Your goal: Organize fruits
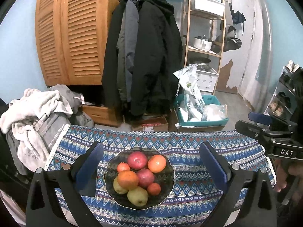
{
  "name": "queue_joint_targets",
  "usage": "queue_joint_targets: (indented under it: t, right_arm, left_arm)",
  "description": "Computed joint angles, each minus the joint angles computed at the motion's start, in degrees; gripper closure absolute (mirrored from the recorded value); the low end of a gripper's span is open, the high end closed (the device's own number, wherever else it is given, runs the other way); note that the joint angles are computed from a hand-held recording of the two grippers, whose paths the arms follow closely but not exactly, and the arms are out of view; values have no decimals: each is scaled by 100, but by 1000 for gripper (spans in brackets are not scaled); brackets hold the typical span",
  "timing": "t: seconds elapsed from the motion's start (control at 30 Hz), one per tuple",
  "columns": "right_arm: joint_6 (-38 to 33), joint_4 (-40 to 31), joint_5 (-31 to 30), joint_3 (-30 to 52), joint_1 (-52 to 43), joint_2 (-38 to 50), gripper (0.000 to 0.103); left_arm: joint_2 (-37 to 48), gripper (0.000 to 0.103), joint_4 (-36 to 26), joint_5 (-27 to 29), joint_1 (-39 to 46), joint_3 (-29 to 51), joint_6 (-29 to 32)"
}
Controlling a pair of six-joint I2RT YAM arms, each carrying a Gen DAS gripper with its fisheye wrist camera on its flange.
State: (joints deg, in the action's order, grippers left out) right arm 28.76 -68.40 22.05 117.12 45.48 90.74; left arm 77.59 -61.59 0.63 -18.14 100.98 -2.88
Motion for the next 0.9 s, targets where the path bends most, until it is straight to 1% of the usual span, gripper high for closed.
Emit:
queue_joint_targets:
  t: [0.9]
  right_arm:
    - [66, -43, 46, -10, 80, 22, 20]
  left_arm:
    - [-5, 1, -83, -214, -86, 56, -1]
